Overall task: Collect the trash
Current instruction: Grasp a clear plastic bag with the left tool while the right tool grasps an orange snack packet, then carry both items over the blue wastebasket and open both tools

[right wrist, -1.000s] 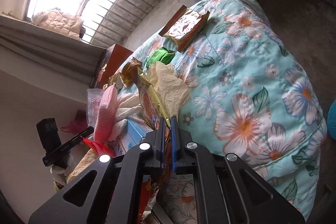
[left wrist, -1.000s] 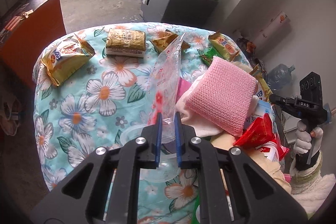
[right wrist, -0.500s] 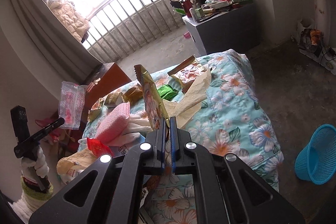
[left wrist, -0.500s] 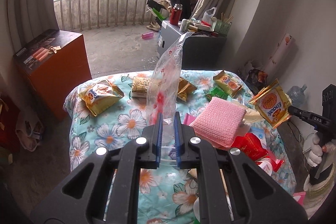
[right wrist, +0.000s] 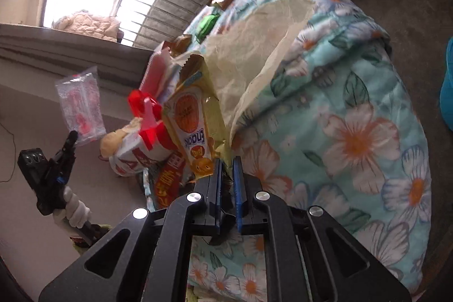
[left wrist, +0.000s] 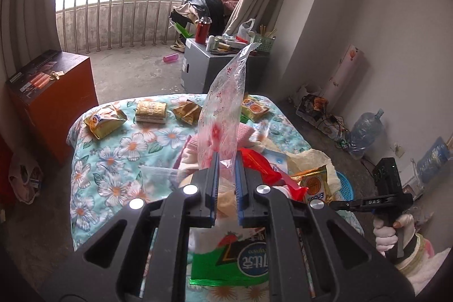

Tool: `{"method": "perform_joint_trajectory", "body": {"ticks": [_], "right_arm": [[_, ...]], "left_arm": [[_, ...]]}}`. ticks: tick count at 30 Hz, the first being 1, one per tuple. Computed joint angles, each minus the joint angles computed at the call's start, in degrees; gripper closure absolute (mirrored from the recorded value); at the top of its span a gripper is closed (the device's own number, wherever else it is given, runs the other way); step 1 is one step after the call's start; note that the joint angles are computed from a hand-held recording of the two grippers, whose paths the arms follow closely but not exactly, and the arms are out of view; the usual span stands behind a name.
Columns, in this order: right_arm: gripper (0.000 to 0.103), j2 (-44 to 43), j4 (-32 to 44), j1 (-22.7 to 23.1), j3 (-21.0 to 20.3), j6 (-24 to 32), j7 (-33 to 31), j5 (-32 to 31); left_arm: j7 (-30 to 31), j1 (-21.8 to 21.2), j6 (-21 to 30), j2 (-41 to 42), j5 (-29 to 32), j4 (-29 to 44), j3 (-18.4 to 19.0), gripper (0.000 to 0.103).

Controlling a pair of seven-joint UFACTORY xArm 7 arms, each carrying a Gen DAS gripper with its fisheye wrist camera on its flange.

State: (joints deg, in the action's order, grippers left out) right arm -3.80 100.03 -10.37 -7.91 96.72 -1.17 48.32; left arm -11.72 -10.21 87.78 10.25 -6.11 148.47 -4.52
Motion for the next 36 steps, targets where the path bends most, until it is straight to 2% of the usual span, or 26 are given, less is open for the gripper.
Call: {"method": "perform_joint_trajectory", "body": {"ticks": [3, 6, 12, 17, 20, 22, 29, 36], "right_arm": [[0.057, -3.79, -3.46, 0.35, 0.54, -0.18, -1.69, -8.54], [0.056, -6.81, -5.10, 1.03, -0.60, -0.54, -4.03, -10.91], [0.055, -8.85, -7.91, 2.36, -3.45, -7.11, -5.50, -5.43], [0.056, -5.12, -9.70, 3.44, -2.12, -7.69, -2.83, -3.78], [0.068, -5.60, -11.93, 3.61, -1.09, -10.44, -2.85, -2.85], [0.090, -5.48, -12.03, 3.77, -0.99, -10.42, -2.36, -2.54], [0.097, -9.53, -16.24, 4.43, -1.79, -11.26, -2.98, -0.55], [0.098, -13.36, -18.39, 5.17, -6.32, -10.57, -6.05, 5.08]], "left_arm": [[-0.70, -1.18, -1.77, -4.32, -1.30, -7.09, -0.98, 0.094], [-1.44, -1.93, -4.86, -9.01, -3.34, -15.36, -1.67, 0.094], [-3.45, -3.35, -11.31, -16.48, -5.90, -28.83, -2.74, 0.094], [-6.14, -3.83, -15.24, -21.48, -4.65, -36.27, -3.58, 0.094], [-8.27, -3.32, -16.21, -23.93, -2.70, -38.68, -3.84, 0.094], [-9.43, -2.84, -16.76, -25.63, -1.72, -40.23, -3.79, 0.094], [-12.35, -0.50, -16.02, -28.90, 2.01, -41.50, -3.83, 0.094], [-13.09, 0.83, -16.94, -28.95, 5.61, -38.22, -5.29, 0.094]]}}
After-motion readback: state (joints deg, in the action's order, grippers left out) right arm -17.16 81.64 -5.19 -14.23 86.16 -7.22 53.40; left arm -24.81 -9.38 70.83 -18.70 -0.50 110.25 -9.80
